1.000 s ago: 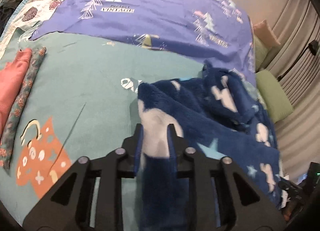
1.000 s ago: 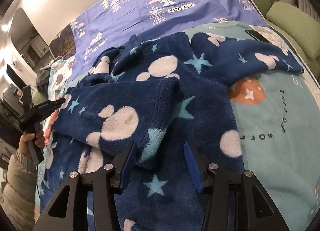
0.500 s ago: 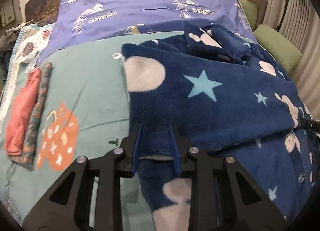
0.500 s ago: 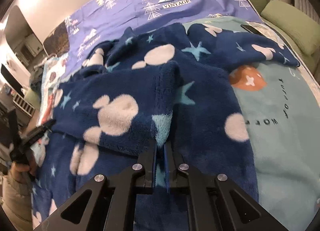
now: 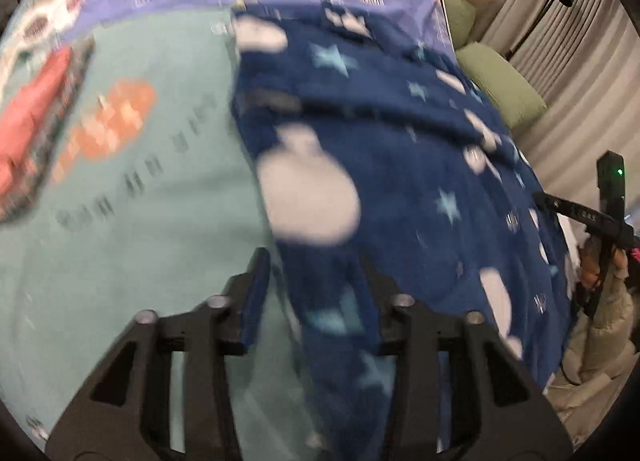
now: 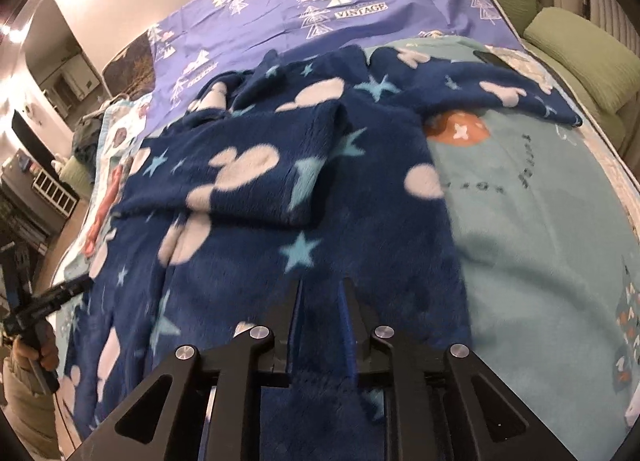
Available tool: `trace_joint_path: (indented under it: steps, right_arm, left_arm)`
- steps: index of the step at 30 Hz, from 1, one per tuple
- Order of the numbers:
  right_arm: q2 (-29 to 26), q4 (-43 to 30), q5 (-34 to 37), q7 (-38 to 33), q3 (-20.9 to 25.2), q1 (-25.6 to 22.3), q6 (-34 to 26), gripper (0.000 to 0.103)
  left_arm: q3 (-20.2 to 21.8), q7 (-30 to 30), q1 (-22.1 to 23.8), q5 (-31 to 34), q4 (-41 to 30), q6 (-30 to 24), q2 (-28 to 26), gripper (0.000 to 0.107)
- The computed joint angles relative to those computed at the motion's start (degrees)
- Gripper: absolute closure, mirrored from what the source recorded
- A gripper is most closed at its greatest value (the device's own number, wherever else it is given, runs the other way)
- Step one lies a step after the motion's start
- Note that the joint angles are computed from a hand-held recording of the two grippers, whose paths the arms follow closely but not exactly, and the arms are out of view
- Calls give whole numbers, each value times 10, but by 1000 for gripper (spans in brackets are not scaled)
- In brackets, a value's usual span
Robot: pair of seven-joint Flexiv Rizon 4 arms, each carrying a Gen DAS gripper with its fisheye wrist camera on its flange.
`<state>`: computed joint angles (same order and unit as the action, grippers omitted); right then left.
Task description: Fold small clothes
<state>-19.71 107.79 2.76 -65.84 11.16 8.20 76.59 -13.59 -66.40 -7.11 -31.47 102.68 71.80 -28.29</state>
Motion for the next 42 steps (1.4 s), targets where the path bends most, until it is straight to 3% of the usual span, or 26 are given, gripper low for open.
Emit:
trace_joint_path:
  steps: [2,5,8,9,11,13,15,17,18,21,24,25,26,27,28,29,31,34,38,42]
  right_arm:
    - [3,15,-5,0,-2,7,8,82]
    - [15,66,-72,55,-56,45,45,82]
    - [30,83,-32,40,-15,7,70,82]
    - [38,92,-36,45,-19,8,77,82]
    - [53,110,-58,63,-36,21,86,81]
    - [59,113,-60,58,-27,16,91,81]
    - [60,110,-55,50,-15,10,90,81]
    - [59,102,-32,21,14,-5,85,81]
    - [59,99,-24,6,24,-8,83,80]
    - [66,112,-35,-3,15,10,92,78]
    - [71,120,-32,-3,13,15,101,73]
    - [73,123,-26,-5,16,14,104,73]
    - [76,127,-20,-7,19,12,108,71]
    - [80,133,-18,-6,18,13,113,70]
    - [84,140,-20,-4,15,16,117,69]
    - [89,148,-27,0,8,20,122,67]
    - [96,164,-38,9,-2,25,129,66]
    - [100,171,-28,7,5,15,134,65]
    - [103,173,-9,-4,15,1,135,64]
    - [109,179,-14,-7,4,2,132,59]
  left_arm:
    - [6,-15,-15,8,28,54,8,95]
    - [1,-33,-13,11,56,82,26,94]
    - [22,-68,-24,29,72,83,51,93]
    - [24,-74,-26,35,80,92,61,90]
    - [7,-69,-20,32,94,119,77,76]
    - [-35,-47,-4,11,105,145,91,65]
    - [-114,16,36,-37,123,152,102,60]
    - [-177,88,57,-88,132,132,110,47]
    - [-187,109,53,-99,130,115,109,46]
    - [-145,109,-8,-41,95,28,86,45]
    - [-54,48,-95,67,40,-33,52,46]
    - [-28,29,-119,95,26,-45,44,54]
    - [-4,9,-141,124,15,-45,36,70]
    - [3,1,-146,133,11,-44,34,74]
    - [-8,6,-137,113,14,-44,37,86]
    - [-20,13,-128,92,19,-43,40,91]
    - [-45,47,-114,55,29,-34,52,91]
    - [-5,28,-155,116,15,-40,54,91]
    - [52,-46,-193,206,-27,-109,42,91]
    - [49,-58,-180,217,-32,-132,59,83]
